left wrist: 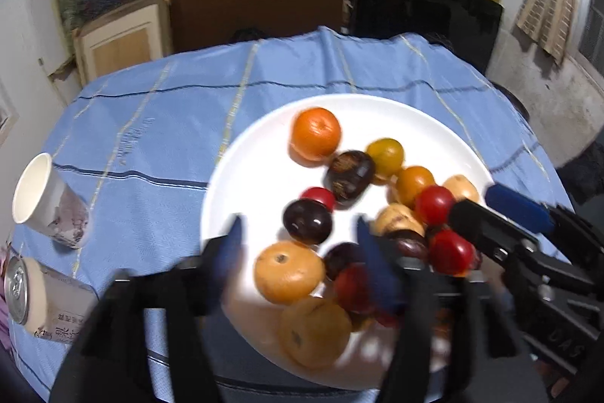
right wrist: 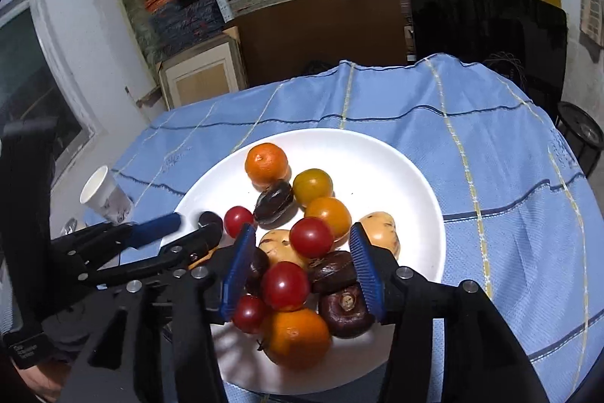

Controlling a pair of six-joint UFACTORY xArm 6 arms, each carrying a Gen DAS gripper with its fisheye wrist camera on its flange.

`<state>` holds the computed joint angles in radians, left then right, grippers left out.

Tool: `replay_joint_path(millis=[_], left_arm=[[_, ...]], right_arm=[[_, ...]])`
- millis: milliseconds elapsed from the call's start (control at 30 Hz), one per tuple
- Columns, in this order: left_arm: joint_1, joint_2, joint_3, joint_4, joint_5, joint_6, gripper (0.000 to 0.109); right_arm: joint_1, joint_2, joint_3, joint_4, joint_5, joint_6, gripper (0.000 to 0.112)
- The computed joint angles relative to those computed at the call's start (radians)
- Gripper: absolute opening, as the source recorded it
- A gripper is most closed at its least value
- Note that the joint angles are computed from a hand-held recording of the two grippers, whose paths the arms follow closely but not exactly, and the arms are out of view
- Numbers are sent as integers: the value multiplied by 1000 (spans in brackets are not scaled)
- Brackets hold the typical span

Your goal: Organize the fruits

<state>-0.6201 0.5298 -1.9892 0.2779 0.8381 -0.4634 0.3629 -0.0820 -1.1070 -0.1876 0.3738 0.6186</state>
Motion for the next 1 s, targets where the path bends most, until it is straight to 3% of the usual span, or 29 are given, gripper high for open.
replay_joint_path(millis=[267, 733, 833, 1000], left_arm=[[-11, -91, 103, 5, -48, 7, 74], [-101, -415, 512, 121, -109, -123, 82], [-118, -497, 618, 158, -123, -174, 89], [-145, -627, 765, 232, -123, -264, 91]], right_arm=[[13, -93, 83, -46, -7, 52, 63], [82, -377, 342, -109, 9, 222, 71], [112, -431, 374, -159, 64, 285, 83], [174, -508, 411, -310, 169, 439, 99]])
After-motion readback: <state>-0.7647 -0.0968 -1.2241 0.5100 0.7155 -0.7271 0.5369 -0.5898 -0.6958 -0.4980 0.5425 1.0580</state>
